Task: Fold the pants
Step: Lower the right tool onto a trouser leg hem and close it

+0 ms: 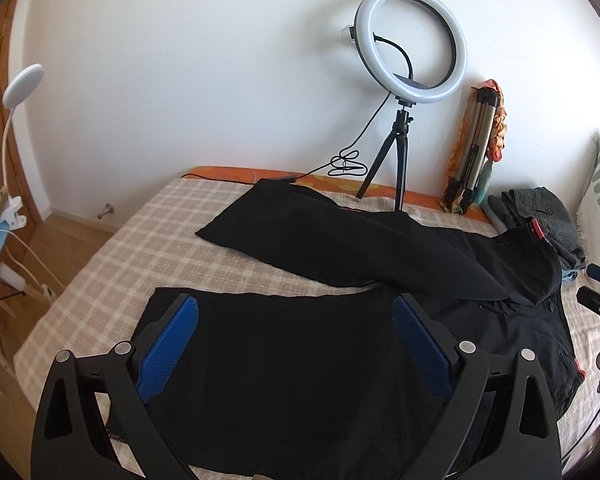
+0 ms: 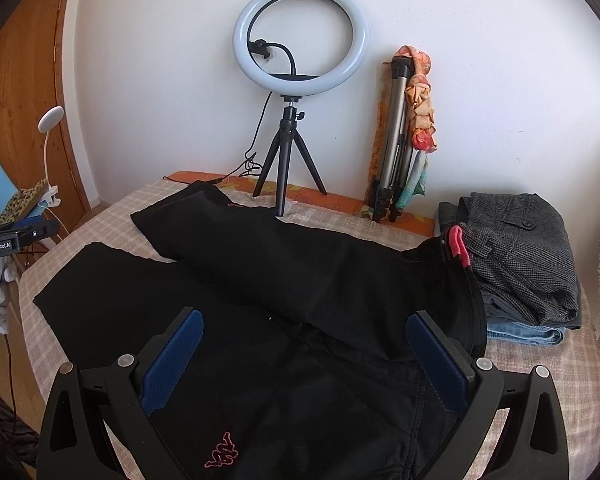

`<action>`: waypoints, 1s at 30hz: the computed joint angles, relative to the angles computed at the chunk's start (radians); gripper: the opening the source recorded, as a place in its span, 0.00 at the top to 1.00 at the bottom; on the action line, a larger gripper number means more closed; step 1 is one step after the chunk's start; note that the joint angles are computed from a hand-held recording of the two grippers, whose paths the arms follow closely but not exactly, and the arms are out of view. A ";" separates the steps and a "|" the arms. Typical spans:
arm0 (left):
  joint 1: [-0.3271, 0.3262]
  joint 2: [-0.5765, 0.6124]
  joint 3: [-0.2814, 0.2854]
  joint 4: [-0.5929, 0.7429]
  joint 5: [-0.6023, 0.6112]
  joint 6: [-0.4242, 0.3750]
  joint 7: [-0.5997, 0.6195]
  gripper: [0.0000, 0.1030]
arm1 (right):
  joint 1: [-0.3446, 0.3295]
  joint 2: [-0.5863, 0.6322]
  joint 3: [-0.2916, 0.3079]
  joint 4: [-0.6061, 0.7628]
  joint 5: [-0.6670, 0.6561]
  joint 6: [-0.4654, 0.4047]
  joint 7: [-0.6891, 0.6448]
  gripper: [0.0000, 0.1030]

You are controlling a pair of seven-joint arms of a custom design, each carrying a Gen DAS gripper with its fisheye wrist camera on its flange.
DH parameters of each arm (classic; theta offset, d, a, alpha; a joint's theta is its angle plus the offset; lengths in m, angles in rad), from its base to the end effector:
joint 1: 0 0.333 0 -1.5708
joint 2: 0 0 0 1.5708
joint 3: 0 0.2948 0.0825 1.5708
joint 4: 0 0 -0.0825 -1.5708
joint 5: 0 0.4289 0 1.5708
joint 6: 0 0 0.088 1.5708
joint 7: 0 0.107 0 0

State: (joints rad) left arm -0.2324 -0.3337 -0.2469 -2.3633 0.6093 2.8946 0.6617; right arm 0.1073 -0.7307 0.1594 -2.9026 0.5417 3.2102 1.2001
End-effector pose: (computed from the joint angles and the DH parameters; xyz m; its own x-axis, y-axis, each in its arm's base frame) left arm 0.4591 -0.2843 0.5023 -0.1627 -0.9832 0.0831 -0.6081 0.0336 -0.7931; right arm 0.3932 0.0523 0.4454 0.1080 -0.9939 -0.0211 -0.5136 -0.0376 -0.8572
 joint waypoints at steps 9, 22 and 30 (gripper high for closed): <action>-0.005 0.047 0.014 0.037 -0.034 0.002 0.034 0.13 | 0.070 0.343 -0.203 0.367 -0.037 -0.153 -0.198 0.03; 0.018 0.106 0.025 0.085 -0.044 -0.022 0.030 0.13 | -0.025 0.811 -0.199 0.860 -0.119 -0.466 -0.321 0.23; 0.014 0.149 0.033 0.113 -0.082 -0.047 0.054 0.13 | -0.019 0.974 -0.208 1.014 -0.196 -0.526 -0.328 0.23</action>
